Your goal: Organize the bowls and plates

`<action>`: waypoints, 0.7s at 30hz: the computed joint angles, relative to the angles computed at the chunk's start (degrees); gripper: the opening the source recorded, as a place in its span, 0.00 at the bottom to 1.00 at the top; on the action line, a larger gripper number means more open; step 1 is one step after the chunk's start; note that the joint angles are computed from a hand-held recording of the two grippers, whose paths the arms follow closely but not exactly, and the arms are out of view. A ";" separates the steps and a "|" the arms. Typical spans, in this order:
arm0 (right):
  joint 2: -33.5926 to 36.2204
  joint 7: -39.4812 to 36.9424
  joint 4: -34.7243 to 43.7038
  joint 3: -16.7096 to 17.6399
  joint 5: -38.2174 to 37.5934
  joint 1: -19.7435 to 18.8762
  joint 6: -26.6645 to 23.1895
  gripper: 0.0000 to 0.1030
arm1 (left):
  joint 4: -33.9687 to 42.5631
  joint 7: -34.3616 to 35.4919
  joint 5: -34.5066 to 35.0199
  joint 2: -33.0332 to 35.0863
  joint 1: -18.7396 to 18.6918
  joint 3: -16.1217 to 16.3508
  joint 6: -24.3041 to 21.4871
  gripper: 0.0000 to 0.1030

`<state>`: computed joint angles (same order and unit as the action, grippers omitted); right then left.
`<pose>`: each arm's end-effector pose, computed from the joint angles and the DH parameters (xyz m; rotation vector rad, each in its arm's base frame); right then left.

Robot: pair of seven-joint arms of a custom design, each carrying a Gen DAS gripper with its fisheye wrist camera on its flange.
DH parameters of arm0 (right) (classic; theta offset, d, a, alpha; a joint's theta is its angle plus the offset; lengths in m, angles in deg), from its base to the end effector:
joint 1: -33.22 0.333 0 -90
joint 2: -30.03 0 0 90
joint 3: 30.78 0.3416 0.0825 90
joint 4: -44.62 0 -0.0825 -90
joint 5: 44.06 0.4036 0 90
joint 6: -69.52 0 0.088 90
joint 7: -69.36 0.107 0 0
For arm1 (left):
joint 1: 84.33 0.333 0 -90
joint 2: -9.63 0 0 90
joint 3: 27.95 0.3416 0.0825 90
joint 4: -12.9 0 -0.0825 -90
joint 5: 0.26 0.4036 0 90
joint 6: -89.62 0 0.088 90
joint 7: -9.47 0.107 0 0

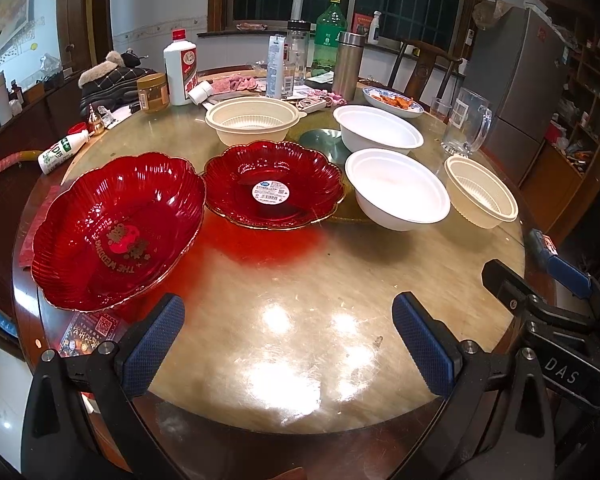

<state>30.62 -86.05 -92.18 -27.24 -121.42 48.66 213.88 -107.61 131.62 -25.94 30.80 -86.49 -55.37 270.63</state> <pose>0.4841 0.1760 0.3322 -1.2534 2.2537 -0.9786 0.5880 -0.2660 0.3418 -1.3366 2.3462 -0.9644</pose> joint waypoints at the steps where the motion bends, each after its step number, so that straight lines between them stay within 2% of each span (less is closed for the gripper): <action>1: 0.00 0.00 0.00 0.00 0.00 0.00 0.00 1.00 | -0.06 0.06 -0.03 0.04 0.12 -0.17 0.28 1.00; 5: -0.03 -0.06 0.15 0.04 0.07 0.07 -0.11 1.00 | -0.40 0.48 -0.07 0.22 1.63 -1.79 1.04 1.00; 19: 0.02 0.00 0.27 0.20 0.04 0.32 -0.19 1.00 | -0.81 0.64 0.33 0.42 3.61 -3.55 1.25 1.00; 21: 0.01 0.96 0.25 0.26 -0.94 0.44 0.30 1.00 | -1.00 1.55 0.41 0.33 4.98 -4.85 1.24 1.00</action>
<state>30.63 -85.09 -91.93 -26.98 -122.37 49.10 214.18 -108.61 133.17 -25.53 31.14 -81.50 -60.22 271.87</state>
